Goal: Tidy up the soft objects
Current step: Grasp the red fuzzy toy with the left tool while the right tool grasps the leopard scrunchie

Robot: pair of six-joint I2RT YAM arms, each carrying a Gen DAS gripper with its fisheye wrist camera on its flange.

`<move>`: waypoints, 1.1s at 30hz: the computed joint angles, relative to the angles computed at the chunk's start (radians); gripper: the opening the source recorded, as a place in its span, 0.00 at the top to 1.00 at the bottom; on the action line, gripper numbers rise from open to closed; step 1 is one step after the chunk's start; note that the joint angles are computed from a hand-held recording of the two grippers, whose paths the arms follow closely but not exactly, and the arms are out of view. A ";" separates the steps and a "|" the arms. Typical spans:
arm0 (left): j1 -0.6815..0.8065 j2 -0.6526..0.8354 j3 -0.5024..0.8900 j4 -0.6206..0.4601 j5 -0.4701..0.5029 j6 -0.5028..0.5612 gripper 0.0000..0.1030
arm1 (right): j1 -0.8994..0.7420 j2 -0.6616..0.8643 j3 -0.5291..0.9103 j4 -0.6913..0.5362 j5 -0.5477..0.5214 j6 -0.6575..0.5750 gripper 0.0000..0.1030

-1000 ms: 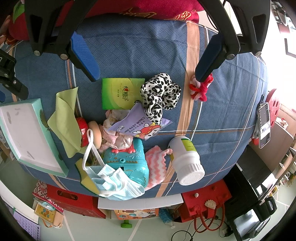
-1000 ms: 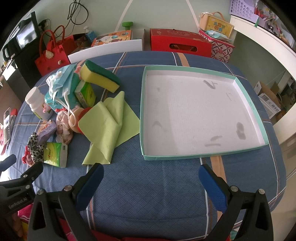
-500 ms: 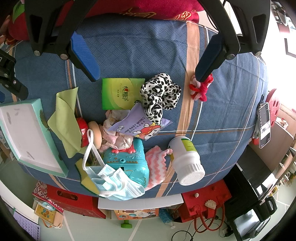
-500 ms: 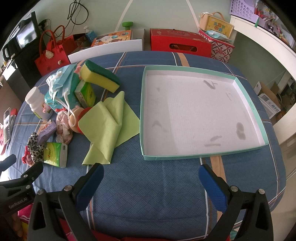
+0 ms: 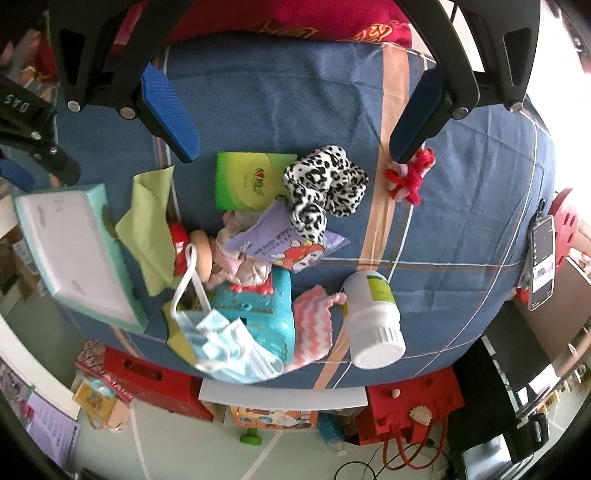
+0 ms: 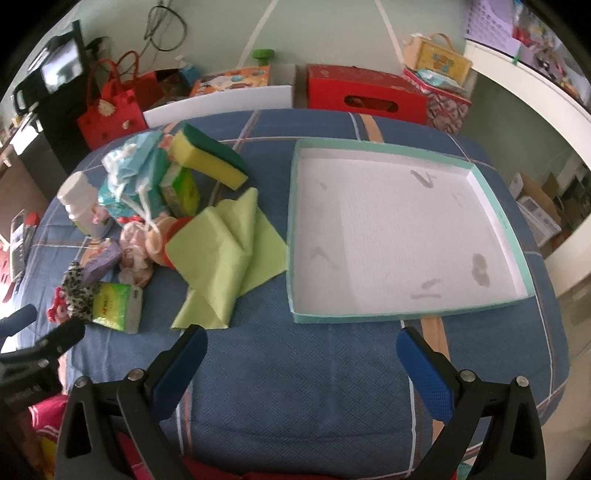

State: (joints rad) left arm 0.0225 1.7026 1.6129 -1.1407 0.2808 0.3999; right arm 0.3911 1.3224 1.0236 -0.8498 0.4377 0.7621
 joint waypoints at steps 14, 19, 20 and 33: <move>0.144 0.222 0.305 -0.080 0.118 0.079 0.00 | 0.046 0.141 0.210 0.097 -0.117 -0.156 0.00; 0.181 0.261 0.296 -0.080 0.160 0.102 0.00 | 0.080 0.251 0.298 0.112 -0.190 -0.246 0.00; 0.187 0.264 0.285 -0.071 0.160 0.101 0.00 | 0.082 0.272 0.308 0.116 -0.205 -0.263 0.00; 0.234 0.349 0.257 -0.009 0.178 0.115 0.03 | 0.123 0.418 0.353 0.261 -0.378 -0.397 0.13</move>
State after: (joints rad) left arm 0.2566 2.0518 1.8698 -1.1498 0.4585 0.5148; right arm 0.5143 1.7409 1.3765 -0.5888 0.0598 0.3652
